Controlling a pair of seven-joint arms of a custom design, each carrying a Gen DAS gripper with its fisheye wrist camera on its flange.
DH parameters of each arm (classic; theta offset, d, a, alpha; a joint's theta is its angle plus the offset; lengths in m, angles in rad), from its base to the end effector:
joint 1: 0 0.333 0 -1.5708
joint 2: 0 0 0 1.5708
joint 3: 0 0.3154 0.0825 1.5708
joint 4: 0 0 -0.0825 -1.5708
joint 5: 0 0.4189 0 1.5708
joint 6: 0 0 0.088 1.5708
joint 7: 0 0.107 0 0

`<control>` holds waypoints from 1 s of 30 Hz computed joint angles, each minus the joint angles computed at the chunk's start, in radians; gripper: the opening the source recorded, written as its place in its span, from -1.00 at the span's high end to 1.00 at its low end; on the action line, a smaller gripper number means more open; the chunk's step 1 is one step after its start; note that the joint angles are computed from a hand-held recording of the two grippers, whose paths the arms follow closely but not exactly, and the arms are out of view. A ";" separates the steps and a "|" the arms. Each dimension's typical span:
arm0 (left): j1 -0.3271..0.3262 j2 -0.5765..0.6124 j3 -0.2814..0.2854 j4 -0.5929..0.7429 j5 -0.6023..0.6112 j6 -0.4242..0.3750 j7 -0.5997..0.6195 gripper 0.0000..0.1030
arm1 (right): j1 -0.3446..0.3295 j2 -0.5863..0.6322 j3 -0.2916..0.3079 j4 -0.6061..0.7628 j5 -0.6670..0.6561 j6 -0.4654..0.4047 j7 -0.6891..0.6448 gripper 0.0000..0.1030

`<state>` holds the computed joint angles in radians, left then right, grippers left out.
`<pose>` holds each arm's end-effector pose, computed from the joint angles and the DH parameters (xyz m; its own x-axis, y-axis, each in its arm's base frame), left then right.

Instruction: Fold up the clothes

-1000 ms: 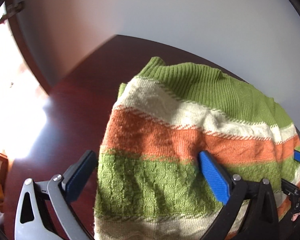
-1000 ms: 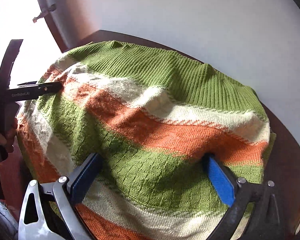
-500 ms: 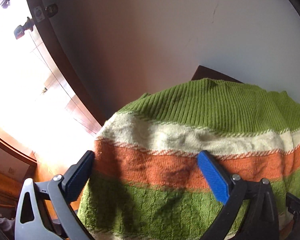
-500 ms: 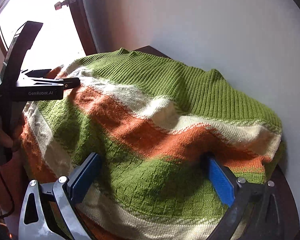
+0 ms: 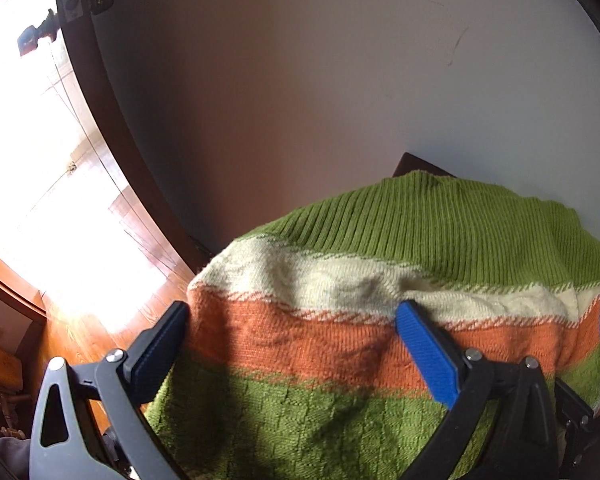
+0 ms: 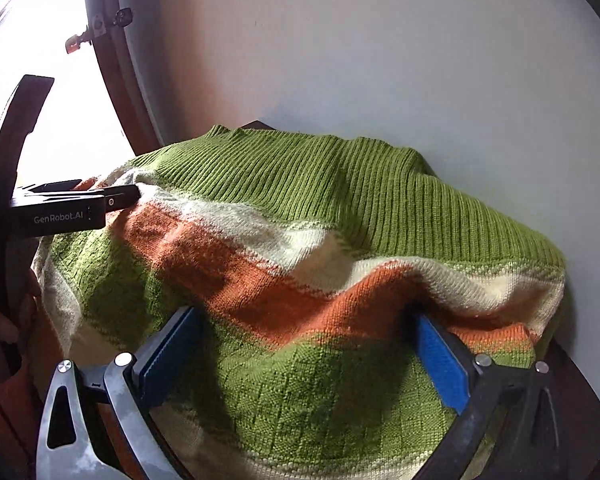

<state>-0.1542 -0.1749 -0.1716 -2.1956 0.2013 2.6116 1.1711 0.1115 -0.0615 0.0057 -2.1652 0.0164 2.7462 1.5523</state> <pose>0.5397 -0.1909 0.5082 -0.0805 -0.9966 0.0154 -0.8174 0.0572 -0.5732 0.5962 0.0696 0.4782 0.1234 -0.9924 -0.0027 -0.7946 -0.0971 -0.5992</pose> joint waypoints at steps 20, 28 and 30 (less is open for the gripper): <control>-0.068 -0.098 -0.009 -0.063 -0.039 -0.004 0.179 -1.00 | -0.064 -0.276 0.078 -0.211 -0.154 -0.195 0.338 -1.00; -0.053 0.026 -0.033 0.060 0.016 -0.016 0.109 -1.00 | -0.096 -0.208 0.065 -0.157 -0.184 -0.148 0.350 -1.00; -0.055 0.032 -0.029 0.065 0.003 -0.013 0.113 -1.00 | -0.096 -0.202 0.059 -0.152 -0.187 -0.139 0.352 -1.00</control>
<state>-0.2092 -0.1434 -0.2006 -2.1308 0.2043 2.5987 1.2844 0.0160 -0.2634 0.0648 -2.3172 -0.1707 2.6069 1.9044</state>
